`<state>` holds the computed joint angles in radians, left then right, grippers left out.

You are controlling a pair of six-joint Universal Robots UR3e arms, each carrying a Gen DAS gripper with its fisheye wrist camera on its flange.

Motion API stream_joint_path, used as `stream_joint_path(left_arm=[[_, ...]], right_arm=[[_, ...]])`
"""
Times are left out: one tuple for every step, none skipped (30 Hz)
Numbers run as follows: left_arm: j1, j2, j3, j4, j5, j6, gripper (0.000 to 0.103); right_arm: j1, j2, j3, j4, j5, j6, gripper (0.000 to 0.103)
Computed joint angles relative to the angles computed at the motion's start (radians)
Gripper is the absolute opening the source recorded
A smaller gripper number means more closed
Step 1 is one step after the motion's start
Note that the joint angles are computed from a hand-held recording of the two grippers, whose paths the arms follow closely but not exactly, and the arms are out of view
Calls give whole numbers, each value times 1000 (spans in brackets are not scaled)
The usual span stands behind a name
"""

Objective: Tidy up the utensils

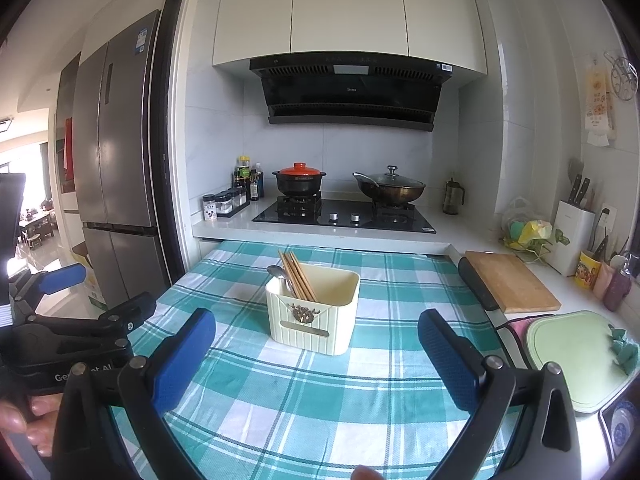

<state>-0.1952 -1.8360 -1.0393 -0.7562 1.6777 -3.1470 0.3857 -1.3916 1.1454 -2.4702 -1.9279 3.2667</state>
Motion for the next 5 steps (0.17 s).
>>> stream_joint_path(left_arm=[[0, 4, -12, 16, 0, -3, 103], [0, 5, -17, 24, 2, -6, 103], [2, 8, -27, 35, 0, -8, 103], [3, 11, -30, 35, -6, -6, 103], [3, 10, -30, 35, -9, 0, 103]], right_arm=[[-1, 0, 0, 1, 1, 0, 103], [-2, -3, 5, -1, 2, 1, 103], [-4, -6, 10, -2, 3, 1, 103], [-5, -6, 10, -2, 6, 1, 103], [-8, -10, 16, -3, 10, 1, 103]])
